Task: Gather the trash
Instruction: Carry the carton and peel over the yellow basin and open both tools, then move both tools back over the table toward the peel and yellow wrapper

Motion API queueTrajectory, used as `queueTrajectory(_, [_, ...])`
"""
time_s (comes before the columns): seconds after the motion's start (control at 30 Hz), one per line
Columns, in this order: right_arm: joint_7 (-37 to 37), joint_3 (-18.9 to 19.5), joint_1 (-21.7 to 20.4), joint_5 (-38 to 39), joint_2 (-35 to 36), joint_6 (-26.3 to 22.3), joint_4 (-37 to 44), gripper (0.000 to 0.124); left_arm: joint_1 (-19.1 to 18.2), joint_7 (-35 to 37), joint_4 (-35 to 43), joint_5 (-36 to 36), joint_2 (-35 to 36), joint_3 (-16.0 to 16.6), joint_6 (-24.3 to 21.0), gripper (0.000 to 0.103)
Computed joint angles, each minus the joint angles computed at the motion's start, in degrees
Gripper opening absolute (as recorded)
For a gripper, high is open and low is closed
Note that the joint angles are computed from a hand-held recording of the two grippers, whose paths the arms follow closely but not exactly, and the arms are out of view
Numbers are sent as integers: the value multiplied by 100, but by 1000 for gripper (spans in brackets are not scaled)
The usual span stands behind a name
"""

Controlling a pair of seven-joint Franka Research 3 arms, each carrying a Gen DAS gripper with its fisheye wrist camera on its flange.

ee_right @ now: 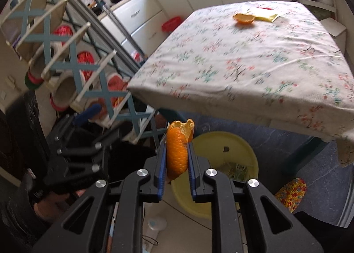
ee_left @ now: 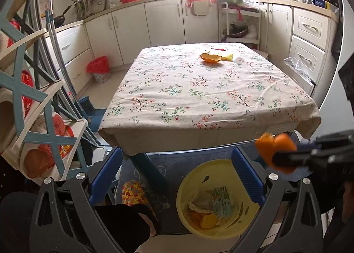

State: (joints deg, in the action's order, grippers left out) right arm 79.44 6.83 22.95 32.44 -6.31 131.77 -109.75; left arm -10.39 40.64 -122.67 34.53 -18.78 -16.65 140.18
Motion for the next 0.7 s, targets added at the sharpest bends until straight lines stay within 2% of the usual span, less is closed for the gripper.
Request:
queueTrajectory(0.23, [19, 65, 52, -289, 127, -313, 121, 20, 44, -157, -21, 96, -40, -20, 53, 95])
queueTrajectory(0.37, [89, 89, 70, -441, 222, -449, 207, 24, 53, -226, -20, 149, -46, -40, 60, 95])
queueTrajectory(0.4, [112, 92, 73, -455, 236, -460, 218, 27, 58, -244, -20, 166, -50, -43, 65, 95])
queueTrajectory(0.47, [204, 100, 75, -537, 264, -469, 235, 41, 66, -274, -28, 191, -60, -41, 90, 95])
queueTrajectory(0.7, [398, 92, 59, -666, 262, -430, 229, 58, 58, -263, -30, 184, -59, -35, 118, 95])
